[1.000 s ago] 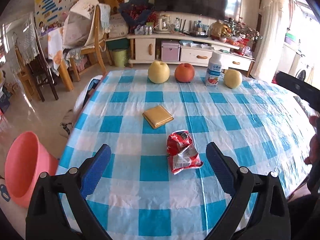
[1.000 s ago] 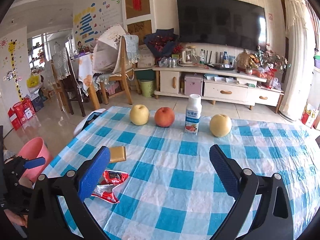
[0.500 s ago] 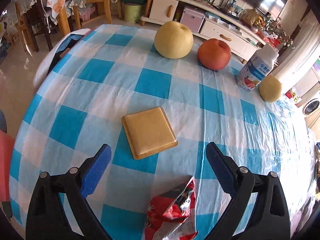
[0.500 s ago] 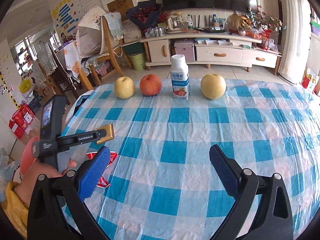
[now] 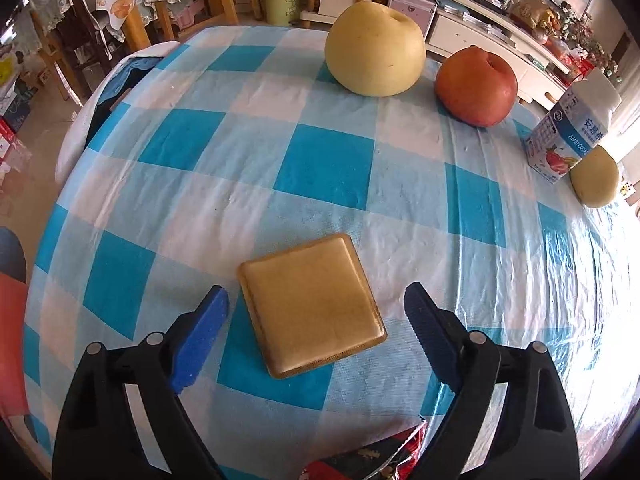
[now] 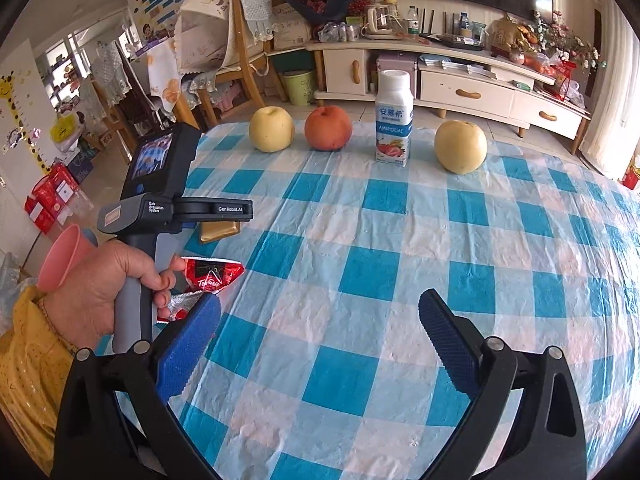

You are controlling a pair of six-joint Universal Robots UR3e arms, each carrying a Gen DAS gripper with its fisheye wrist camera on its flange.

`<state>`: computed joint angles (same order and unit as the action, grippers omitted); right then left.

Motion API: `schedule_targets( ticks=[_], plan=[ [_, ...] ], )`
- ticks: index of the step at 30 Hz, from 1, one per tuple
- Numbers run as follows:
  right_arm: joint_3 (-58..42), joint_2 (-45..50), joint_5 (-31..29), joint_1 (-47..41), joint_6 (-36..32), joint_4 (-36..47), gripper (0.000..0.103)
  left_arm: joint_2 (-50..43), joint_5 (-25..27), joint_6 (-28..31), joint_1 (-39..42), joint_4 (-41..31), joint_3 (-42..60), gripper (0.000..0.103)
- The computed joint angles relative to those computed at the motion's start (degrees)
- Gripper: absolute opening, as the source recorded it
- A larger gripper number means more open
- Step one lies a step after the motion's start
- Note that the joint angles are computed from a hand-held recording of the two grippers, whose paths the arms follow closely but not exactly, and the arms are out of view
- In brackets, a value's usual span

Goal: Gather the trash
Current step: 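Grasp the yellow square cake with the left tool, then lift the cake with left tool while right tool grasps the red Tokke chip bag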

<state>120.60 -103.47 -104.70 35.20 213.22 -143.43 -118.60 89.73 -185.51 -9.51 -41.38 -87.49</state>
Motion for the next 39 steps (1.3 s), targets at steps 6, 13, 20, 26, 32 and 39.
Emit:
schedule_targets(
  ticks=[6,13,20,26,32,39],
  plan=[
    [-3.06,4.59,-0.73,2.54,-1.18,0.08,0.098,0.78,3.07,1.31,-0.8,4.06,-2.39,0.066],
    [-3.5,7.54,1.53,2.14,-1.68,-0.76,0.098,4.29,-1.57,2.66,1.63,9.54,-9.11,0.063],
    [-2.37,10.58,8.22,0.93,-0.32,-5.62,0.098,12.24,-9.52,2.24,7.5,18.98,-21.67,0.063],
    [-2.26,14.49,13.12,0.88,2.84,-10.84,0.098,23.79,-15.82,2.69,14.37,24.46,-34.01,0.063],
    [-0.34,17.48,18.79,-1.13,6.69,-18.29,0.076,34.28,-21.31,6.21,22.95,27.12,-45.79,0.063],
    [-5.54,25.13,18.39,0.47,8.05,-20.04,0.074,43.99,-28.75,12.1,34.65,26.38,-55.75,0.063]
  ],
)
